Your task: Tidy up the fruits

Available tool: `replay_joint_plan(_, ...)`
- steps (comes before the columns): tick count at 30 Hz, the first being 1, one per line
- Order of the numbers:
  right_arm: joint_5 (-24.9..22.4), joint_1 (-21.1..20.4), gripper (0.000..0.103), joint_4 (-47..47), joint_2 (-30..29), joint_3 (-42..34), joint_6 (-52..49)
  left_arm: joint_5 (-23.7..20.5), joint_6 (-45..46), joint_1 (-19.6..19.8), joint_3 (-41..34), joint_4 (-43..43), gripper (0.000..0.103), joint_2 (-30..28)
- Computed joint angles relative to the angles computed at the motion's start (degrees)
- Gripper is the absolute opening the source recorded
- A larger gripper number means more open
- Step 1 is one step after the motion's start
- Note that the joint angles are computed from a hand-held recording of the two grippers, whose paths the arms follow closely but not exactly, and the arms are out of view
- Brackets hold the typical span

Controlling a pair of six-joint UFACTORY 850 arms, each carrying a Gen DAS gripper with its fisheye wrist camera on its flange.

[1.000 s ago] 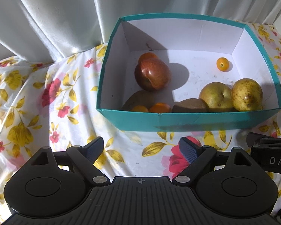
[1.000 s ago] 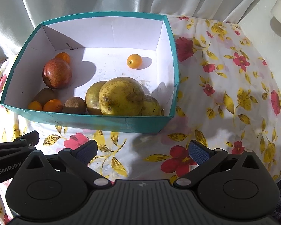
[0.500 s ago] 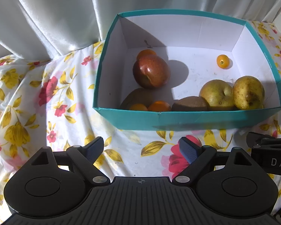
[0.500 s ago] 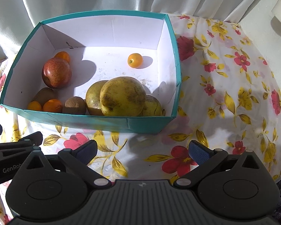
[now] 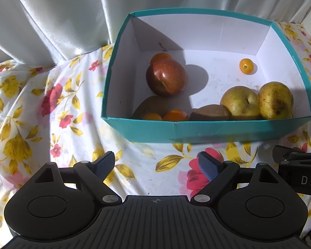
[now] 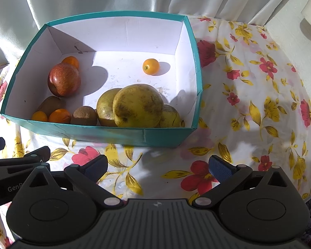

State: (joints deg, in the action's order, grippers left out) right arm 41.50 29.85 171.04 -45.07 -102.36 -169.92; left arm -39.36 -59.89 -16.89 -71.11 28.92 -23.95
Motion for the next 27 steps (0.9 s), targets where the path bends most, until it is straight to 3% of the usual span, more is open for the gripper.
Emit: replay_joint_plan(27, 0.17, -0.14, 0.103, 0.53, -0.68, -0.50, -0.38, 0.40, -0.56, 0.18, 0.12, 0.07, 0.092, -0.06)
